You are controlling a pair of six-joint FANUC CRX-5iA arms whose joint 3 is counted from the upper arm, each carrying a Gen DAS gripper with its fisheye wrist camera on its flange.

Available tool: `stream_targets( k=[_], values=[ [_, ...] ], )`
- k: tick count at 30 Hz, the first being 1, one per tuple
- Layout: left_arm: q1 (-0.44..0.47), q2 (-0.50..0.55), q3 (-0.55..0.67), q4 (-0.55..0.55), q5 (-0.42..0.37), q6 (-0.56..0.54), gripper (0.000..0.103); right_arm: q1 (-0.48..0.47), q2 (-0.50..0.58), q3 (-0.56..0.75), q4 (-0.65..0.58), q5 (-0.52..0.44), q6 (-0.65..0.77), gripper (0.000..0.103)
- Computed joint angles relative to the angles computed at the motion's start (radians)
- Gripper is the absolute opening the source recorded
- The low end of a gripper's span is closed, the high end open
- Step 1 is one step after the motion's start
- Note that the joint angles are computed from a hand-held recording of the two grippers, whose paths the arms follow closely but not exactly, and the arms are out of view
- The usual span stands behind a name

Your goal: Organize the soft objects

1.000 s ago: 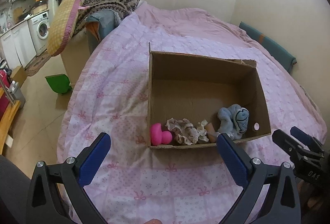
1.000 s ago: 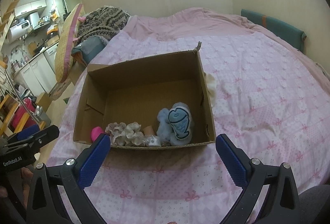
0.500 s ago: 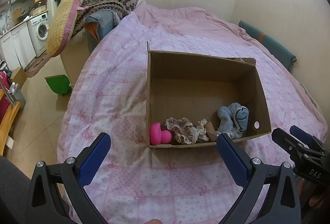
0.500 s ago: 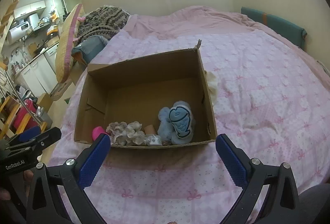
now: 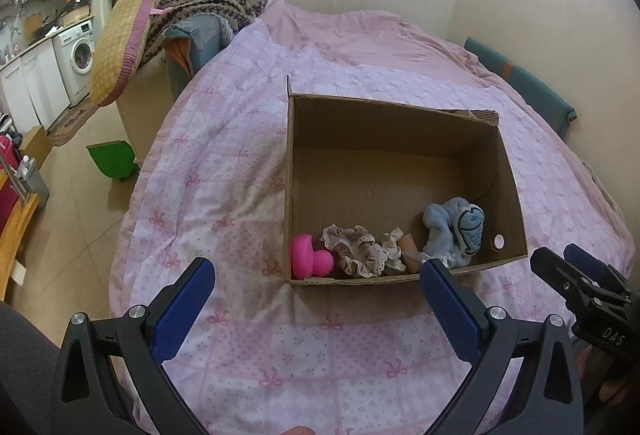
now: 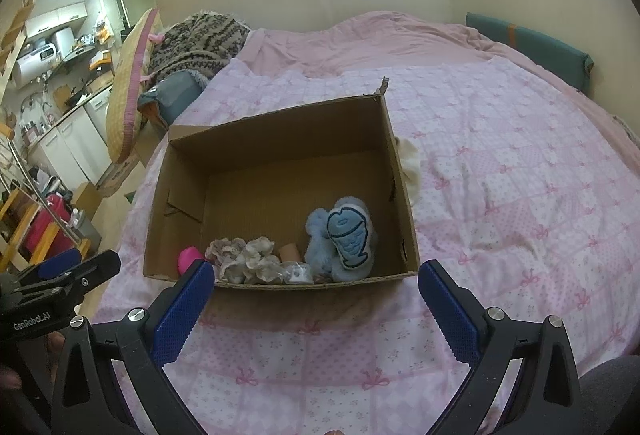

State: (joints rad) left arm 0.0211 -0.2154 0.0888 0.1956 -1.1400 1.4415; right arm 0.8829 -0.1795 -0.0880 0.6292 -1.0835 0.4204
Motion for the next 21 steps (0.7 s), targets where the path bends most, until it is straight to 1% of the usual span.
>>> stream_targets(
  k=[21],
  values=[
    [0.001, 0.001, 0.002, 0.0, -0.004, -0.005, 0.102, -0.004, -0.002, 0.0, 0.0, -0.006, 0.006, 0.103]
  ],
)
